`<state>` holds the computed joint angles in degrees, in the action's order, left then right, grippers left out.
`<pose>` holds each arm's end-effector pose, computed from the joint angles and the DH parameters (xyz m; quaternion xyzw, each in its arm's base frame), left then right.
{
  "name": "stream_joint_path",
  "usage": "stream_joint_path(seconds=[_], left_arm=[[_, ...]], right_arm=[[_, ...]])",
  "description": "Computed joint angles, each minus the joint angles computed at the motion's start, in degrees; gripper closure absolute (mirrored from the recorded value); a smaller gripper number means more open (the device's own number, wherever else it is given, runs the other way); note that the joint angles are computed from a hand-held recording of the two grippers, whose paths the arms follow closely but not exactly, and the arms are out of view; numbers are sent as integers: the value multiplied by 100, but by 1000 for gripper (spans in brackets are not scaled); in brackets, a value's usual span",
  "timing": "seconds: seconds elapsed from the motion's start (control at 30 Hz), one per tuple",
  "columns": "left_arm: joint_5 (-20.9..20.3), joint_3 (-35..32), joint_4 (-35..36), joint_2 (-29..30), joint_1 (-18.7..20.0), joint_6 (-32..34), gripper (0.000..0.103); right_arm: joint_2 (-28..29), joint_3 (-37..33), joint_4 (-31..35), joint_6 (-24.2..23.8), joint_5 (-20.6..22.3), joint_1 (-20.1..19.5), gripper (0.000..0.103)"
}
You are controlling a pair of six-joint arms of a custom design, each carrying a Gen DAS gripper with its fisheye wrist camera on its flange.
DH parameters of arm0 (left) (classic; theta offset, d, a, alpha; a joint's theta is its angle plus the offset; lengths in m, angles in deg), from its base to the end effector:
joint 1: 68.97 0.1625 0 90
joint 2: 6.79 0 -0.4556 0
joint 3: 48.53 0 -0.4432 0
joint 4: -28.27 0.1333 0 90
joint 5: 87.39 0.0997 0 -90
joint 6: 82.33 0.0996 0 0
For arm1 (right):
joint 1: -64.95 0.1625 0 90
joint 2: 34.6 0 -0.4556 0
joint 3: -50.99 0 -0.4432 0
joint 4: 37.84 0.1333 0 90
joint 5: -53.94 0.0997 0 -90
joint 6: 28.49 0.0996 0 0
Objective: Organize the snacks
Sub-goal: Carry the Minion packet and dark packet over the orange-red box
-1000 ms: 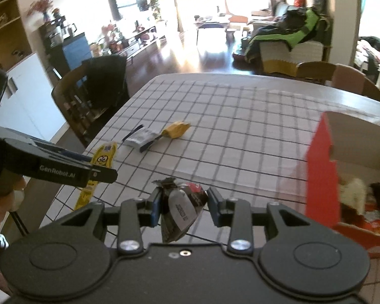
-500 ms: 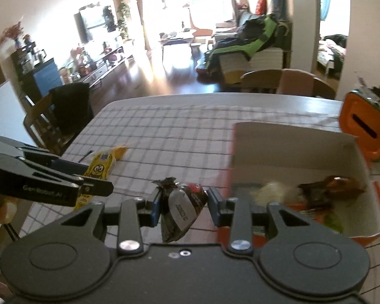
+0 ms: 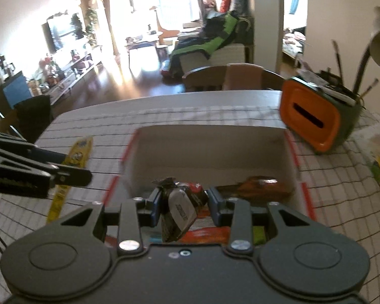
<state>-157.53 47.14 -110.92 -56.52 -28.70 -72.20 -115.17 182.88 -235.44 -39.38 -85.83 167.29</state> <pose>-0.4318 -0.5849 0.1038 0.4870 0.8557 -0.0847 0.1527 0.1543 -0.4376 0.3132 -0.0333 -0.8235 0.4325 0.3656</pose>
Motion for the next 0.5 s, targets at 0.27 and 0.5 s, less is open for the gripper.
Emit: stream_joint_path(seconds=[0.27,0.5], left_arm=[[160,-434,124,674,-187,-65,51],[397,-567,243,1088,-246,22,51]], right_arm=[[-501,247,186,-62,102,-621,67],[-537,267,619,18,207,-995,67]])
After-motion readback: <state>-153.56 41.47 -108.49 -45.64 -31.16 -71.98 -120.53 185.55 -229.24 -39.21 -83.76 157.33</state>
